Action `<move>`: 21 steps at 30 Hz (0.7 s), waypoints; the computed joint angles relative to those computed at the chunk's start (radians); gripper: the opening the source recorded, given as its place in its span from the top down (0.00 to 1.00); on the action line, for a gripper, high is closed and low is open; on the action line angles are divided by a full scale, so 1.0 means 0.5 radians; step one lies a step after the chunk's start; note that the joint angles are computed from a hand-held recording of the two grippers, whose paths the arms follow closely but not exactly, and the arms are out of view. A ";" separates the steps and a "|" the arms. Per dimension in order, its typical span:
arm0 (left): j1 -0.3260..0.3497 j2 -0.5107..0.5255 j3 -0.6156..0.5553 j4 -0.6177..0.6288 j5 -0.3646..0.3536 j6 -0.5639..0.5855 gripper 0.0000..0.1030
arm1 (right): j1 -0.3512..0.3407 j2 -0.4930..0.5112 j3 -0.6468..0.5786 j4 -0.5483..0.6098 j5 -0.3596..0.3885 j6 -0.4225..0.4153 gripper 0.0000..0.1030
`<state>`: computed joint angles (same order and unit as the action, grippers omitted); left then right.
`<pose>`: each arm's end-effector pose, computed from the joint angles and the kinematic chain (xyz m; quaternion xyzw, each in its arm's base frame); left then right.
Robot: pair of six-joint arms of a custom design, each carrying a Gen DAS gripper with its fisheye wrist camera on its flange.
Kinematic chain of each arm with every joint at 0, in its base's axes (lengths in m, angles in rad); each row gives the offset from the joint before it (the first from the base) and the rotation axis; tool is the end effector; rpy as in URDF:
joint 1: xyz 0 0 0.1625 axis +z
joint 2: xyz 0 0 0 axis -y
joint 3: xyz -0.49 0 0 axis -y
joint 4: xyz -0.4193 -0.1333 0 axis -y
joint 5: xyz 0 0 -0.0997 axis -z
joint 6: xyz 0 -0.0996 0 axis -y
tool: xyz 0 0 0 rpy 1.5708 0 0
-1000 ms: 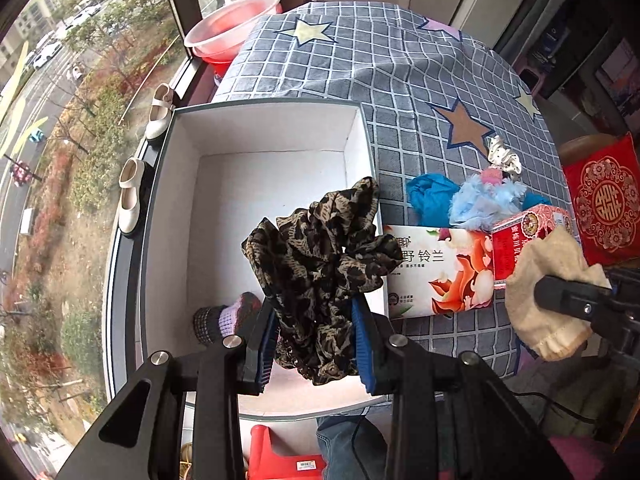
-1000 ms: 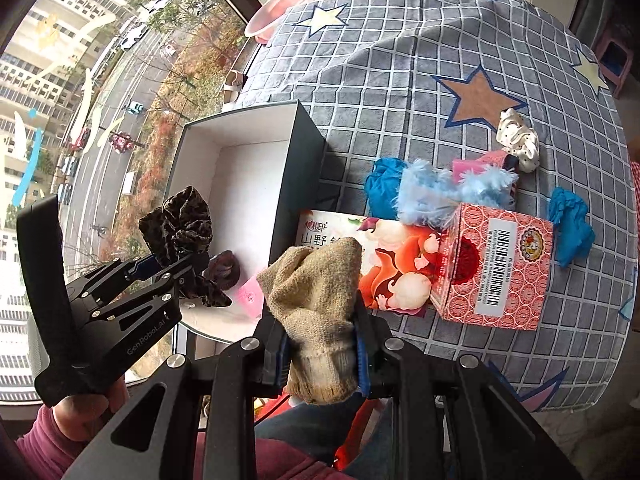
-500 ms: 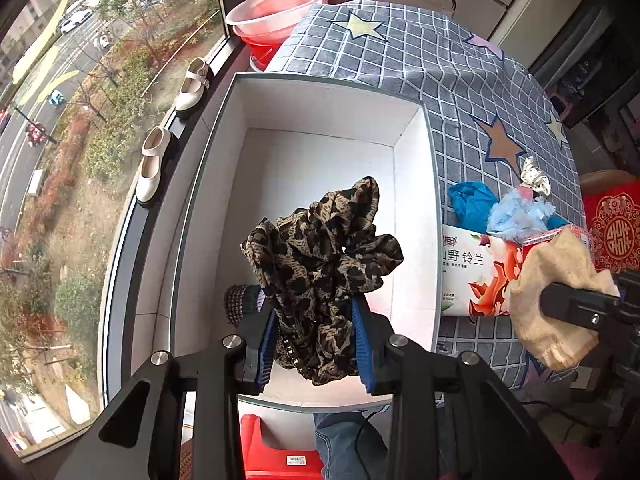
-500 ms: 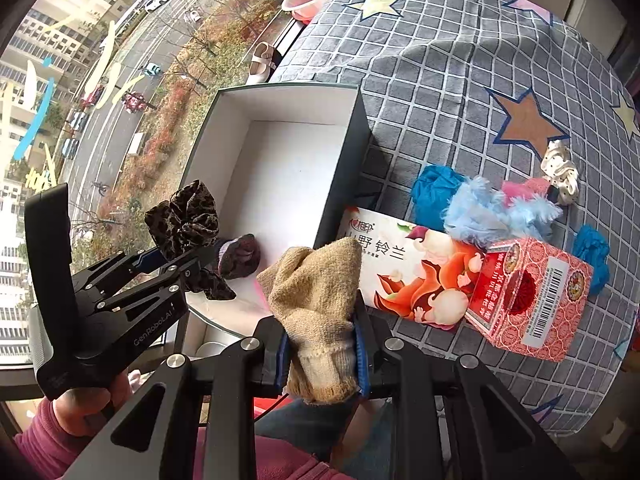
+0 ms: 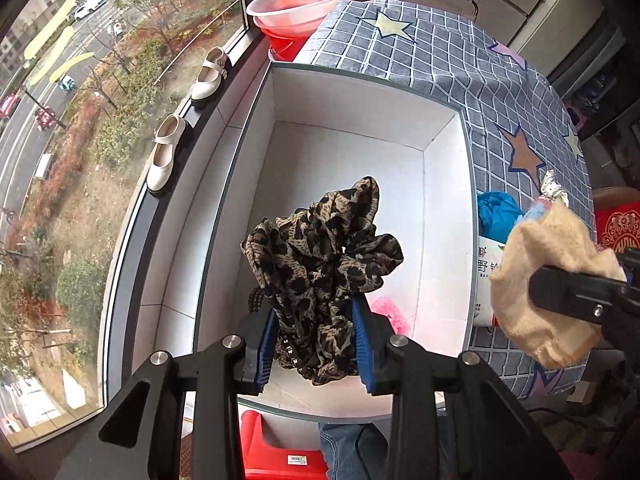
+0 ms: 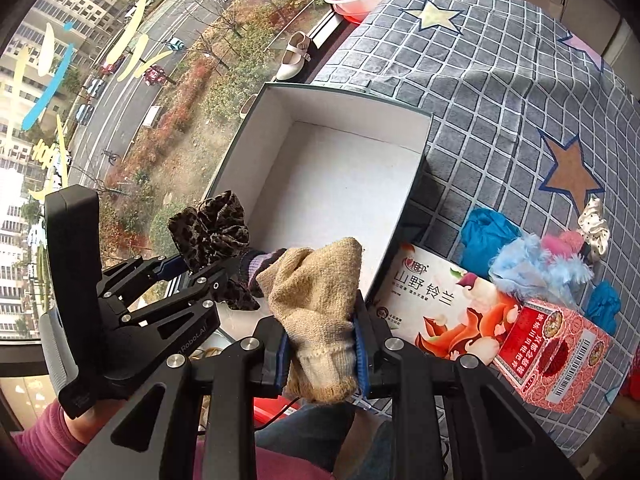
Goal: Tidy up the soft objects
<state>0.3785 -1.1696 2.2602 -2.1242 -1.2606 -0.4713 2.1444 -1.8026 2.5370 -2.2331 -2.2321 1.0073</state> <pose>-0.3318 -0.3081 0.1092 0.3744 0.8769 0.0665 0.2941 0.2193 -0.2065 0.2728 -0.1919 -0.9256 0.2066 0.2525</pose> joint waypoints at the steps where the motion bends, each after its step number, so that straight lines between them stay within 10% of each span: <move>1: 0.002 0.001 0.001 0.003 -0.006 0.000 0.64 | -0.010 0.016 -0.001 -0.024 0.008 -0.019 0.74; 21: 0.033 0.043 -0.002 0.026 -0.011 0.012 0.64 | -0.121 0.128 0.006 -0.205 0.083 -0.164 0.74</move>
<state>0.3951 -1.1483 2.2591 -2.1114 -1.2659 -0.4655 2.0839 -1.7386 2.5399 -2.3355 -2.1905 0.9255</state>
